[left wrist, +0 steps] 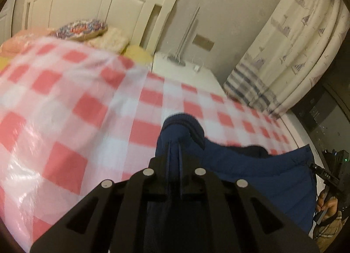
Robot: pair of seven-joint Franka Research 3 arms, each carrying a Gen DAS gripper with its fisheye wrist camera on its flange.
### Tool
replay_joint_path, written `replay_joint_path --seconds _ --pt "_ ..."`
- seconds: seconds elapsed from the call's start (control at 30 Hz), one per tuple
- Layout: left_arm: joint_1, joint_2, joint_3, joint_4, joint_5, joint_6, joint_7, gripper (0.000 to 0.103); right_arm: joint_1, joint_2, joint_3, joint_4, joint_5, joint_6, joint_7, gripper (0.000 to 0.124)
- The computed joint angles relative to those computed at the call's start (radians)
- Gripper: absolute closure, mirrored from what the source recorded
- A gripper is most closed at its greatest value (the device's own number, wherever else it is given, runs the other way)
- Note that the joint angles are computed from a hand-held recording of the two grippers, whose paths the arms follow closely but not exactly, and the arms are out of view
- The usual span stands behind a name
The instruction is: Fold large clothes
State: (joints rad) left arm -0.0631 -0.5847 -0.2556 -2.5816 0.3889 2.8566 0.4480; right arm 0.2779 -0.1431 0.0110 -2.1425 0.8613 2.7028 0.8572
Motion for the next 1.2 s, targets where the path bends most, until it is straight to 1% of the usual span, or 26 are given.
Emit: replay_joint_path --seconds 0.1,0.13,0.17,0.2,0.23,0.27,0.3,0.33,0.37,0.4,0.43,0.47,0.5,0.53,0.57,0.6,0.63,0.67,0.7,0.77,0.83,0.9,1.0,1.07,1.13,1.2 --pt "0.057 0.064 -0.054 0.059 0.045 -0.052 -0.045 0.097 -0.019 0.068 0.032 0.036 -0.169 0.043 0.149 0.103" --pt "0.07 0.097 -0.07 0.078 0.065 -0.095 -0.059 0.097 -0.026 0.102 0.039 0.048 -0.25 0.047 0.218 0.103" --pt "0.048 0.135 -0.051 0.09 0.049 -0.124 -0.051 0.097 -0.03 0.131 0.038 0.056 -0.285 0.03 0.252 0.102" --pt "0.018 0.171 -0.021 0.09 0.017 -0.133 -0.04 0.096 -0.033 0.155 0.034 0.065 -0.249 0.0 0.252 0.101" --pt "0.012 0.174 -0.014 0.087 0.022 -0.13 -0.047 0.096 -0.036 0.155 0.036 0.059 -0.204 0.005 0.231 0.101" --pt "0.013 0.169 -0.013 0.084 0.034 -0.13 -0.058 0.093 -0.037 0.149 0.037 0.053 -0.213 0.012 0.237 0.101" --pt "0.019 0.159 -0.021 0.092 0.051 -0.161 -0.075 0.088 -0.038 0.146 0.038 0.051 -0.234 0.012 0.249 0.1" --pt "0.025 0.15 -0.031 0.098 0.071 -0.191 -0.093 0.082 -0.04 0.142 0.037 0.055 -0.267 -0.003 0.27 0.099" --pt "0.037 0.137 -0.05 0.108 0.103 -0.234 -0.123 0.063 -0.042 0.136 0.035 0.059 -0.318 -0.022 0.316 0.097" --pt "0.064 0.111 -0.089 0.121 0.158 -0.301 -0.183 0.035 -0.045 0.13 0.033 0.062 -0.333 -0.034 0.337 0.095" --pt "0.085 0.075 -0.125 0.122 0.222 -0.343 -0.252 0.022 -0.047 0.116 0.031 0.063 -0.317 -0.051 0.342 0.091" --pt "0.097 0.039 -0.152 0.117 0.276 -0.366 -0.309 0.011 -0.047 0.096 0.028 0.057 -0.281 -0.056 0.327 0.067" --pt "0.099 0.008 -0.171 0.115 0.321 -0.382 -0.347 0.008 -0.044 0.073 0.03 0.041 -0.266 -0.032 0.325 0.031" --pt "0.082 -0.008 -0.177 0.124 0.344 -0.4 -0.347 0.006 -0.039 0.048 0.035 0.016 -0.262 0.02 0.33 0.025" --pt "0.054 -0.003 -0.168 0.143 0.348 -0.415 -0.319 0.003 -0.024 0.025 0.036 -0.007 -0.221 0.077 0.293 0.025" --pt "0.024 0.012 -0.159 0.165 0.348 -0.428 -0.285 0.003 0.009 0.0 0.027 -0.022 -0.138 0.117 0.19 0.025" --pt "-0.007 0.048 -0.164 0.212 0.342 -0.473 -0.228 0.003 0.034 -0.016 0.027 -0.026 -0.126 0.127 0.134 0.026" --pt "-0.024 0.083 -0.17 0.253 0.345 -0.512 -0.2 0.003 0.025 -0.024 0.061 -0.029 -0.184 0.139 0.146 0.031" --pt "-0.045 0.133 -0.183 0.307 0.349 -0.559 -0.158 0.003 0.034 -0.024 0.076 -0.026 -0.26 0.14 0.181 0.041" --pt "-0.074 0.23 -0.2 0.399 0.364 -0.615 -0.12 0.003 0.042 -0.017 0.107 -0.015 -0.376 0.13 0.232 0.055" --pt "-0.102 0.297 -0.198 0.459 0.377 -0.624 -0.112 0.003 0.04 0.006 0.158 0.004 -0.556 0.139 0.334 0.063" --pt "-0.127 0.353 -0.194 0.513 0.391 -0.642 -0.12 0.003 0.066 0.034 0.163 0.037 -0.615 0.111 0.365 0.071" --pt "-0.163 0.424 -0.182 0.584 0.421 -0.664 -0.136 0.003 0.091 0.065 0.159 0.069 -0.677 0.109 0.418 0.072" --pt "-0.186 0.47 -0.177 0.628 0.466 -0.706 -0.147 0.003 0.103 0.082 0.147 0.087 -0.67 0.11 0.432 0.072" --pt "-0.21 0.516 -0.161 0.663 0.485 -0.732 -0.142 0.003 0.108 0.106 0.138 0.109 -0.67 0.1 0.454 0.072" --pt "-0.233 0.56 -0.137 0.691 0.477 -0.748 -0.128 0.003 0.11 0.139 0.133 0.133 -0.714 0.076 0.493 0.072"
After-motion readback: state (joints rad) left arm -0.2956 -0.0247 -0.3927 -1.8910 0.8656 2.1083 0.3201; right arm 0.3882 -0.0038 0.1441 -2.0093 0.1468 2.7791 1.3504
